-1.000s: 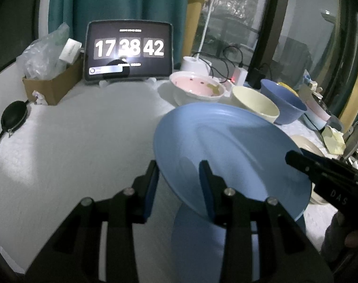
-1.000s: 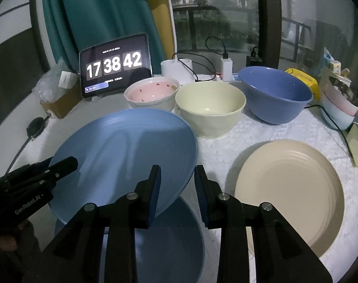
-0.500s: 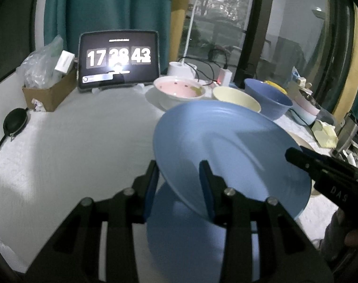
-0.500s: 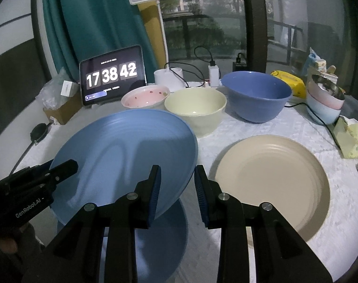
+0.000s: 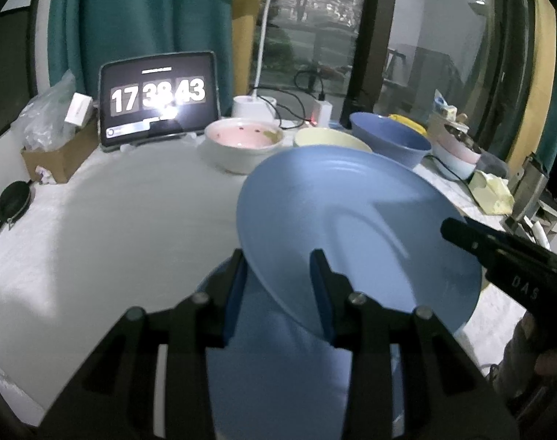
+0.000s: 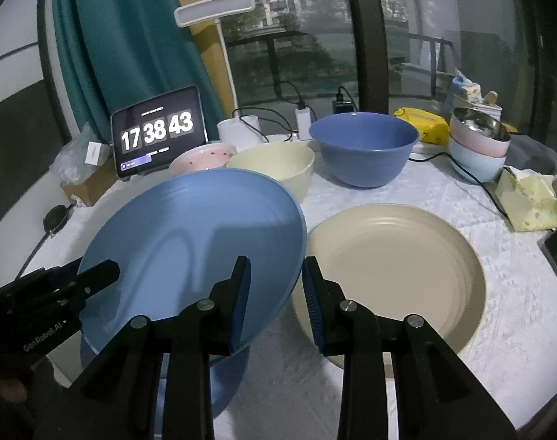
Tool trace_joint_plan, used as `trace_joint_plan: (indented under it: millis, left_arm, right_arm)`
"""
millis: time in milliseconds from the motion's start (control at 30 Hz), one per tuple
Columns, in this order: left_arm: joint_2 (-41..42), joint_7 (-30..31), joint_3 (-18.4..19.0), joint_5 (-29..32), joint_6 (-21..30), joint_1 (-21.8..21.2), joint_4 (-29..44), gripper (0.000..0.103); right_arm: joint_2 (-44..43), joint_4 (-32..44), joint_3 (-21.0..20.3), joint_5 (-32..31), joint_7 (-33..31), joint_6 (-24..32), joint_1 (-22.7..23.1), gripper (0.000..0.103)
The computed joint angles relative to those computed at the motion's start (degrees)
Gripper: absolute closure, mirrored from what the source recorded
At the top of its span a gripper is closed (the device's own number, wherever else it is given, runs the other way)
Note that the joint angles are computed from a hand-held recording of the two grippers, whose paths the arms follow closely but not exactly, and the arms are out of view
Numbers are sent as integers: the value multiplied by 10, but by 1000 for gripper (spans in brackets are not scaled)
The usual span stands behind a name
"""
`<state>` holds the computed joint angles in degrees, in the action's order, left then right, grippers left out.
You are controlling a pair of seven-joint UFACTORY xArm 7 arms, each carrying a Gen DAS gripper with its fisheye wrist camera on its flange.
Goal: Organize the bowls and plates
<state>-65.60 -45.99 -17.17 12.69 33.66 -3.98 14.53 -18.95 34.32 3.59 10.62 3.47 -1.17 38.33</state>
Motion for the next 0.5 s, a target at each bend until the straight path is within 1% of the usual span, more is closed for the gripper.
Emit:
trace_joint_plan:
  millis: [233,500]
  left_arm:
    - [41,-14,-22,5,-8,-1,24,67]
    - [96,-33,-39,19,-22,-5,50,67]
  right_arm:
    - [-14,-18,-52,19,-22,-10,35,71]
    - [-26,-37,-97,30,-39,-19,56,71]
